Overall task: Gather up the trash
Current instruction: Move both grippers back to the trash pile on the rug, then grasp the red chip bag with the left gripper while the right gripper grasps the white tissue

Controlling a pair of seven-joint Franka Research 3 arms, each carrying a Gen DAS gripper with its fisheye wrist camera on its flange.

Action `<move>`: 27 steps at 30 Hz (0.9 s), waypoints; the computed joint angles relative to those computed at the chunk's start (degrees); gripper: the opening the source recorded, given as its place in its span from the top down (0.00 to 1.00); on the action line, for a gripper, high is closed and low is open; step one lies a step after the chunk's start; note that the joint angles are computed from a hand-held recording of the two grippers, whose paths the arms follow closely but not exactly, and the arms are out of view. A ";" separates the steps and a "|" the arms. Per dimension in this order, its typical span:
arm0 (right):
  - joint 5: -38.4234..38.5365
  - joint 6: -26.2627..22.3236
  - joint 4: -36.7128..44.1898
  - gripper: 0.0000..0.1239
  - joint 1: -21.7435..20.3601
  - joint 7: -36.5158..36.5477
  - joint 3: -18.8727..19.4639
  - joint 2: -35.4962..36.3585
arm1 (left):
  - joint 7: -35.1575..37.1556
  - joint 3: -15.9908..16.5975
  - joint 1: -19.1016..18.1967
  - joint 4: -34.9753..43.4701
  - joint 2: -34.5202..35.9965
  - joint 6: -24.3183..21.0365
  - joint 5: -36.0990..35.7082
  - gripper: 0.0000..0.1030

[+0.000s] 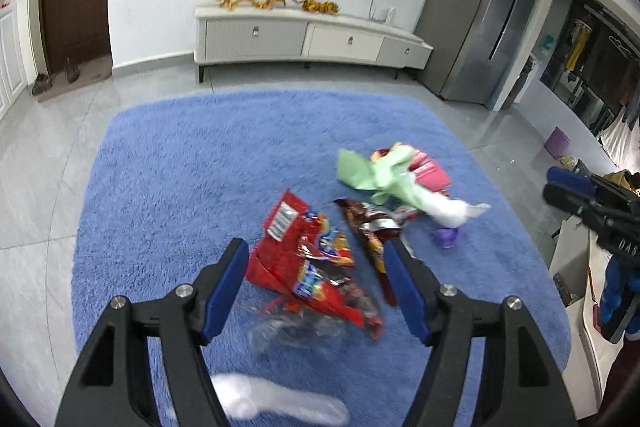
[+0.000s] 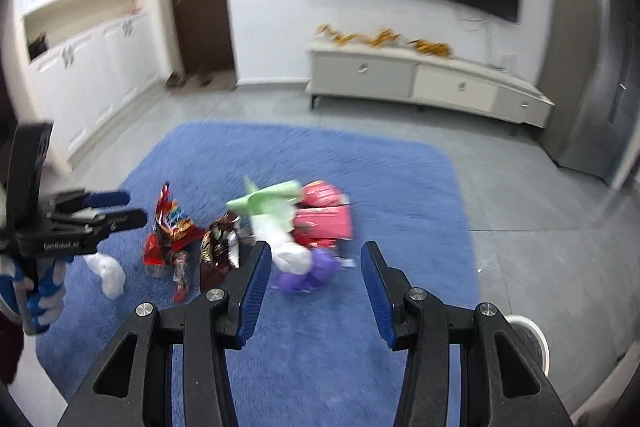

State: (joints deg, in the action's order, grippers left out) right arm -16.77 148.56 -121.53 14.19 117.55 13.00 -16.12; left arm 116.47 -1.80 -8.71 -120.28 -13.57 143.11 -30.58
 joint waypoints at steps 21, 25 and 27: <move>2.03 -3.24 8.25 0.83 7.69 -11.31 -5.69 14.43 | 2.29 -3.73 3.78 6.89 9.28 -4.08 -3.82 0.69; 3.04 -0.44 5.56 0.84 6.90 -10.38 -5.53 11.49 | 2.56 -3.57 4.03 6.46 8.52 -3.52 -5.79 0.77; 4.26 2.01 3.53 0.84 6.37 -9.51 -5.24 9.53 | 3.30 -3.24 3.89 5.44 7.17 -3.06 -7.57 0.79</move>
